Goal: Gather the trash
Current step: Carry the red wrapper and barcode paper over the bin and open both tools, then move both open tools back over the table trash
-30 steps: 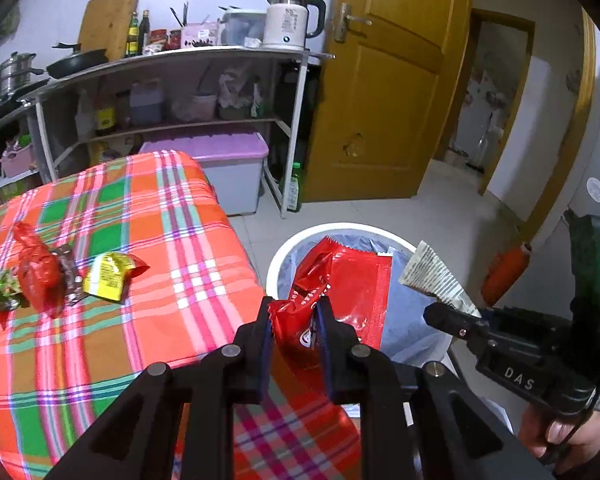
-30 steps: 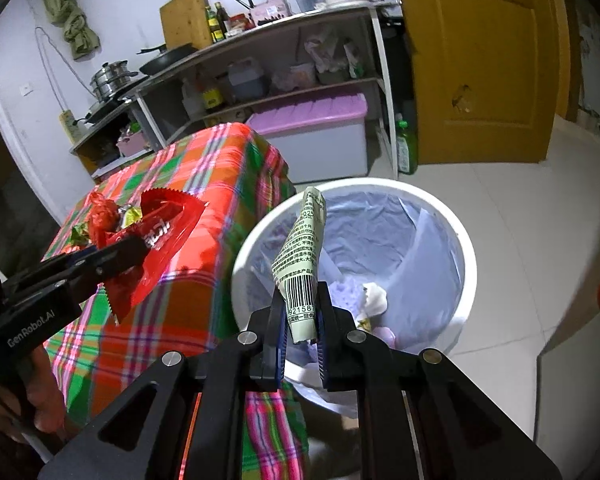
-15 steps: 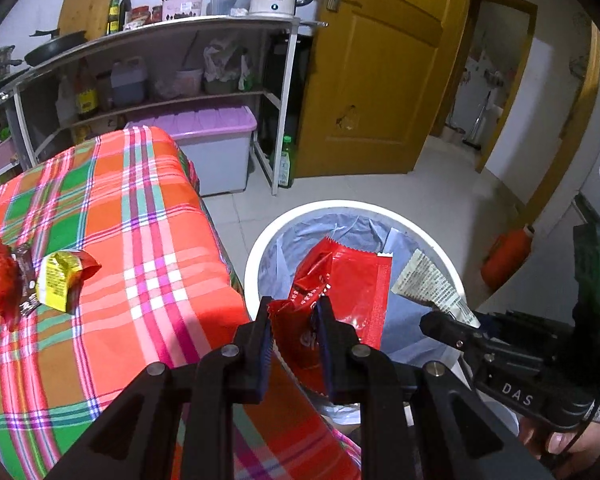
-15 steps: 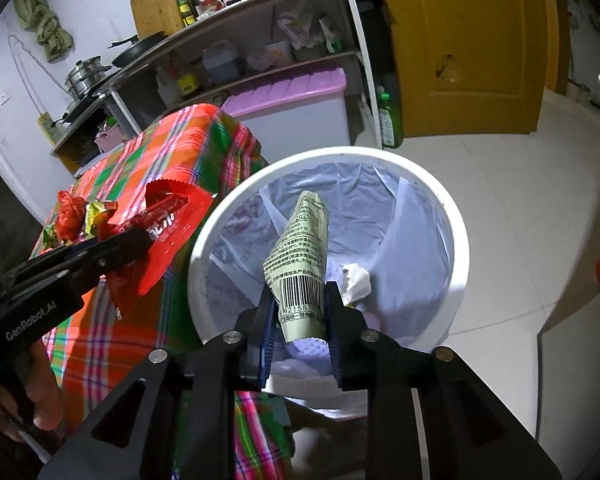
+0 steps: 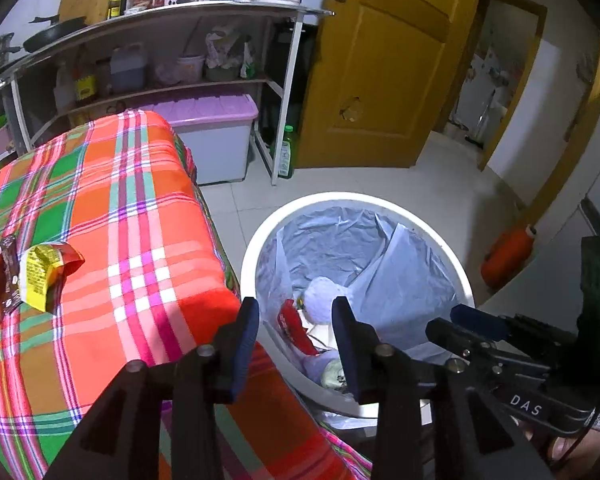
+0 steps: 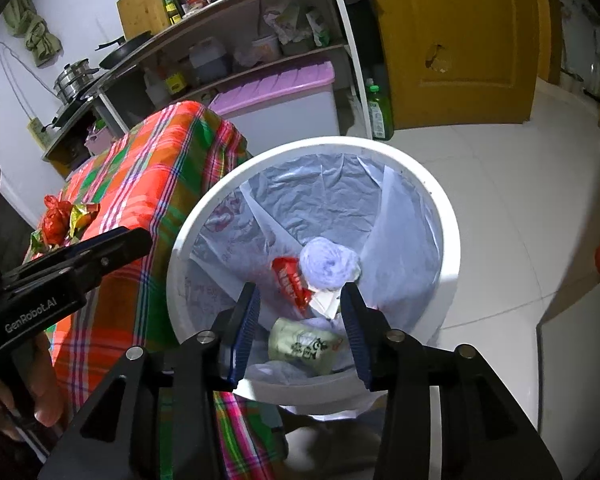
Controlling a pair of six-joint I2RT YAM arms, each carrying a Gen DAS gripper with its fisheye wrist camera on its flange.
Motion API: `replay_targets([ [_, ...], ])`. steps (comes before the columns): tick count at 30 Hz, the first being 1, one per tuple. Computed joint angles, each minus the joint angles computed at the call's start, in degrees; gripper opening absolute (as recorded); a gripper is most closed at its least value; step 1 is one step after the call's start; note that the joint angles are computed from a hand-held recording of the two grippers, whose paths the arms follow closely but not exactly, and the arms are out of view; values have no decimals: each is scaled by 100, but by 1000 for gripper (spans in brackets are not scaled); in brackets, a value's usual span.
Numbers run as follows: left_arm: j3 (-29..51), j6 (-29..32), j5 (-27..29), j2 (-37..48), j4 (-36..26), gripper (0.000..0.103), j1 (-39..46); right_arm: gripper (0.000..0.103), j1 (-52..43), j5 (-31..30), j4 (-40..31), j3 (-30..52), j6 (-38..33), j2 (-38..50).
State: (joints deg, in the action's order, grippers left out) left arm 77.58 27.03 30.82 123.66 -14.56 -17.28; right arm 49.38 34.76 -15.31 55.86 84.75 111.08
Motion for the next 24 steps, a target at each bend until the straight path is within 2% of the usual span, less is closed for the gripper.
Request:
replay_targets([
  [9,-558,72,429,-667,142,38,401,43,427,524,-591,310,261,-269],
  [24,-1465,553,1170,-1897,18,38,1537,43,1257,1437,-1839,1842,267,20],
])
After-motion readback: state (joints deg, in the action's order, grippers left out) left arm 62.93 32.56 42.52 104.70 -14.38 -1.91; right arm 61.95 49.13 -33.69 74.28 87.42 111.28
